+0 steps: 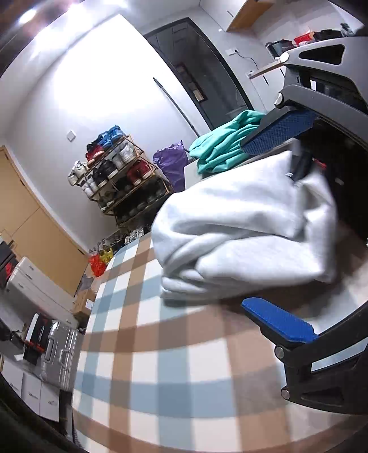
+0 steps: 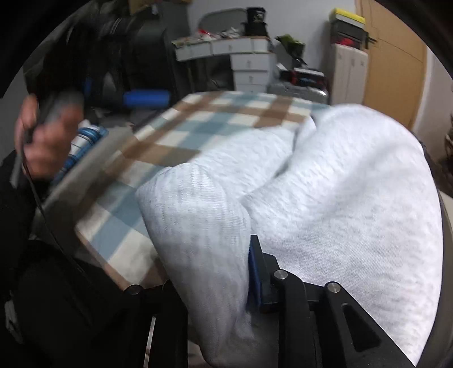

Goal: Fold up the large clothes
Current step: 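Grasp the folded hoodie edge with the left tool while the right tool holds the fold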

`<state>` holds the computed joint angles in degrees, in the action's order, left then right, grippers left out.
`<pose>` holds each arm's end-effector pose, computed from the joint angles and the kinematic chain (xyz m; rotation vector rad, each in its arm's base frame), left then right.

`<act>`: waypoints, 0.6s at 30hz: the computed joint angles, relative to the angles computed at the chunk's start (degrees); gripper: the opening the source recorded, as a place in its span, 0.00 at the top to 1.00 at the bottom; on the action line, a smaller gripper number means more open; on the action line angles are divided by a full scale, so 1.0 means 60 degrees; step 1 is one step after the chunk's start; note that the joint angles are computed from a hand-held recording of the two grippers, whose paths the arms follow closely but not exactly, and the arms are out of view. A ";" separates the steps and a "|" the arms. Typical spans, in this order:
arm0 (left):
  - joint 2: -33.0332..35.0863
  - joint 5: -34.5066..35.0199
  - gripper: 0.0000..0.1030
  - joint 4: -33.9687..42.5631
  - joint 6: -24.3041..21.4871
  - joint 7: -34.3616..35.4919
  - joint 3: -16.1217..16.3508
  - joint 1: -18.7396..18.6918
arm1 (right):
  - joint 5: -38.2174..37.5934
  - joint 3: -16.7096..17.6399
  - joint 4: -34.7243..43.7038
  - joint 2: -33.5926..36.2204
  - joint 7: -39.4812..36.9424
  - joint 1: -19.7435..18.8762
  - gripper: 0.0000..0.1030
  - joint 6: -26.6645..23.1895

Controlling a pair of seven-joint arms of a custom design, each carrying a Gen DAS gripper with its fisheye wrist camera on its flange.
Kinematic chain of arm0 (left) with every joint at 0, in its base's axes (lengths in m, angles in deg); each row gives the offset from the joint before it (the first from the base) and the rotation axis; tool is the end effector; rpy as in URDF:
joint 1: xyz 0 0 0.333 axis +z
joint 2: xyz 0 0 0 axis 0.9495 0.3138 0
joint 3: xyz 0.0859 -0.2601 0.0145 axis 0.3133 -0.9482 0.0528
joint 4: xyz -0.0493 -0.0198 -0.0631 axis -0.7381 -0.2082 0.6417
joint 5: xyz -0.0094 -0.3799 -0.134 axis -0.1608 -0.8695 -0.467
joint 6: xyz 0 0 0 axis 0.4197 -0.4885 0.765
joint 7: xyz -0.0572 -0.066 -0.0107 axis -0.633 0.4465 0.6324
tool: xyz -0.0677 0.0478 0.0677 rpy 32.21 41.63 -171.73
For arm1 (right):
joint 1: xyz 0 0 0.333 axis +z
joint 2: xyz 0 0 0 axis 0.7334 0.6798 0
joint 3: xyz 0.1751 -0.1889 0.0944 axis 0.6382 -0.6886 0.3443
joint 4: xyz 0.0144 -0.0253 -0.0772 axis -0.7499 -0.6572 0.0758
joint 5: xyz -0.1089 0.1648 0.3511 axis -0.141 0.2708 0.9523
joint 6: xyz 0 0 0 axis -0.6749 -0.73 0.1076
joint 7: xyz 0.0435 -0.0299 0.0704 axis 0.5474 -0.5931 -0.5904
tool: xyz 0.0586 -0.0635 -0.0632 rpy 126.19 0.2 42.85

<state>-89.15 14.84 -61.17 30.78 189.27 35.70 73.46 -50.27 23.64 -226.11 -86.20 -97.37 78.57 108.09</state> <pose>0.5367 -0.1220 0.5470 0.8172 -2.1606 1.0992 0.3130 0.3899 0.3992 -1.6693 1.8862 -0.5747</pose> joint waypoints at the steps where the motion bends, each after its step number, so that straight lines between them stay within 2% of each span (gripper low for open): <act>1: 0.0404 0.0316 0.04 0.0576 -0.0199 -0.0517 -0.0224 -0.0207 | -0.0307 0.0140 0.0000 -0.0003 0.0337 -0.0077 0.69 -0.0077; 2: 0.0609 0.0649 0.04 0.0818 -0.0295 -0.0665 -0.0326 -0.0292 | -0.0478 0.0202 0.0038 0.0032 0.0509 -0.0092 0.61 -0.0119; 3: 0.0799 0.1097 0.04 0.1132 -0.0008 -0.1109 -0.0587 -0.0550 | -0.0694 0.0266 0.0080 0.0054 0.0701 -0.0105 0.55 -0.0164; 4: 0.0943 0.1659 0.04 0.1339 0.0252 -0.1414 -0.0770 -0.0766 | -0.0938 0.0316 0.0153 0.0102 0.0798 -0.0105 0.43 -0.0202; 5: 0.0916 0.2180 0.04 0.1322 0.0195 -0.1527 -0.0822 -0.0856 | -0.1065 0.0302 0.0254 0.0191 0.0654 -0.0070 0.37 -0.0261; 6: 0.1206 0.2732 0.04 0.1638 0.0237 -0.1903 -0.1014 -0.1110 | -0.1166 0.0362 0.0491 0.0413 0.0492 -0.0012 0.37 -0.0561; 8: 0.1267 0.3275 0.04 0.1545 0.0217 -0.1859 -0.1012 -0.1166 | -0.1225 0.0322 0.0701 0.0612 0.0394 0.0148 0.37 -0.0856; 9: 0.1339 0.3683 0.04 0.1605 0.0438 -0.2167 -0.1114 -0.1344 | -0.1287 0.0213 0.0529 0.0469 0.0573 0.0180 0.37 -0.0626; 11: 0.1465 0.3698 0.05 0.1752 0.0217 -0.2440 -0.1140 -0.1402 | -0.1547 0.0032 -0.0003 0.0011 0.1227 0.0093 0.37 0.0192; 13: 0.1526 0.3572 0.21 0.1798 0.0134 -0.2655 -0.1169 -0.1439 | -0.1898 0.0012 -0.0530 -0.0485 0.1995 -0.0125 0.37 0.0974; 14: 0.1672 0.3549 0.35 0.1917 0.0001 -0.2818 -0.1195 -0.1472 | -0.2072 0.0059 -0.0675 -0.0628 0.2273 -0.0268 0.37 0.1252; 15: 0.1773 0.3497 0.39 0.2128 -0.0260 -0.2952 -0.1199 -0.1457 | -0.2295 0.0105 -0.0875 -0.0831 0.2635 -0.0425 0.37 0.1641; 18: 0.1885 0.3590 0.39 0.2269 -0.0290 -0.3318 -0.1255 -0.1532 | -0.3429 0.0384 -0.1485 -0.1457 0.4254 -0.1261 0.37 0.3183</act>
